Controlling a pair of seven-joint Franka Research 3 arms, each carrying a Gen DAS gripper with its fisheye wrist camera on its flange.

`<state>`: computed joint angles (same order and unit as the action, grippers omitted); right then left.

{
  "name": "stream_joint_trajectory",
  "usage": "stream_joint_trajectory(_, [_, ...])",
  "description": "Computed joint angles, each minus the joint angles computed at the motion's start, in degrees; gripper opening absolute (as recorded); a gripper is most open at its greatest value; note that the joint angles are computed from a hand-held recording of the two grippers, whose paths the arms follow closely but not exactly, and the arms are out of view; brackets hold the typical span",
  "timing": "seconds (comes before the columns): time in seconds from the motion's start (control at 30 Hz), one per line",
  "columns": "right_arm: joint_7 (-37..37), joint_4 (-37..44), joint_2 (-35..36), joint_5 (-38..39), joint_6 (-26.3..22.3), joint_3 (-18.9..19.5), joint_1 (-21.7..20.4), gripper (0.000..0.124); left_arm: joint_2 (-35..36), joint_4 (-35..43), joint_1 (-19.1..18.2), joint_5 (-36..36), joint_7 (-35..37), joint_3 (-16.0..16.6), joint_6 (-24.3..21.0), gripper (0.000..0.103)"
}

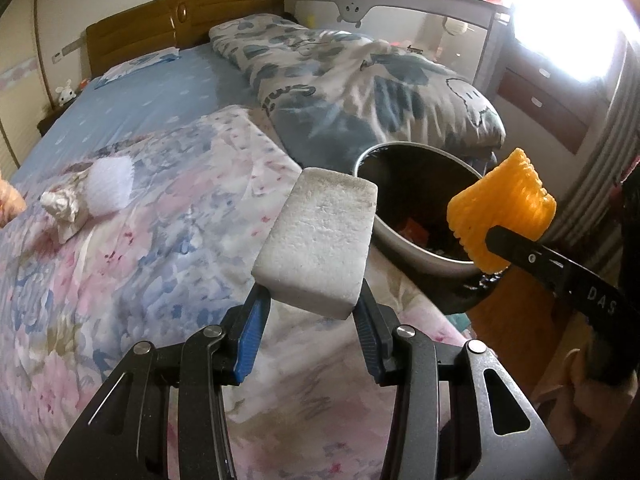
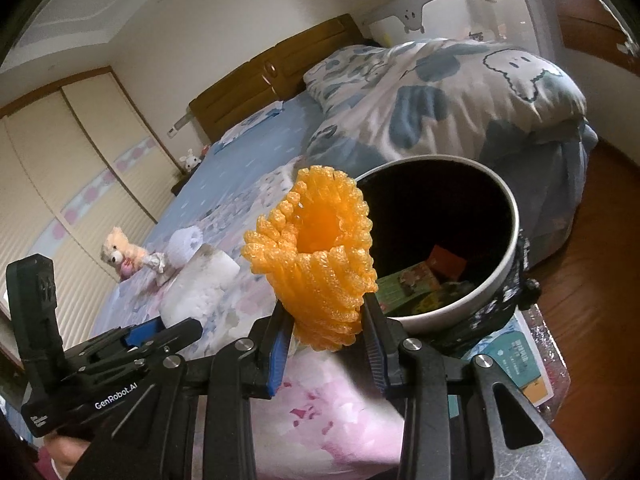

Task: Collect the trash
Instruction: 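Carry the white foam block and orange foam sleeve over the bin with both tools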

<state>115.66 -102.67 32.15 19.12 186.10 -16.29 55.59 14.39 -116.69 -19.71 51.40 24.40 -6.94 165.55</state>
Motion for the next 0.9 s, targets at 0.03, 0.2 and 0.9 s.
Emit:
stream_joint_trajectory(0.03, [0.02,-0.16,-0.11,0.05,0.06,-0.26,0.10,0.034,0.26,0.39,-0.04,-0.14,0.26,-0.11,-0.12,0.041])
stream_joint_trajectory(0.2, [-0.05,-0.69,-0.52,0.44,0.33,-0.99,0.10,0.034,1.60,2.48,-0.59,-1.11,1.86,-0.34,-0.87,0.041])
stream_joint_trajectory(0.9, [0.63,0.54,-0.13,-1.01,-1.59,0.27,-3.83,0.034,7.38,10.82,-3.00,-6.99,9.19,0.05,-3.32,0.041])
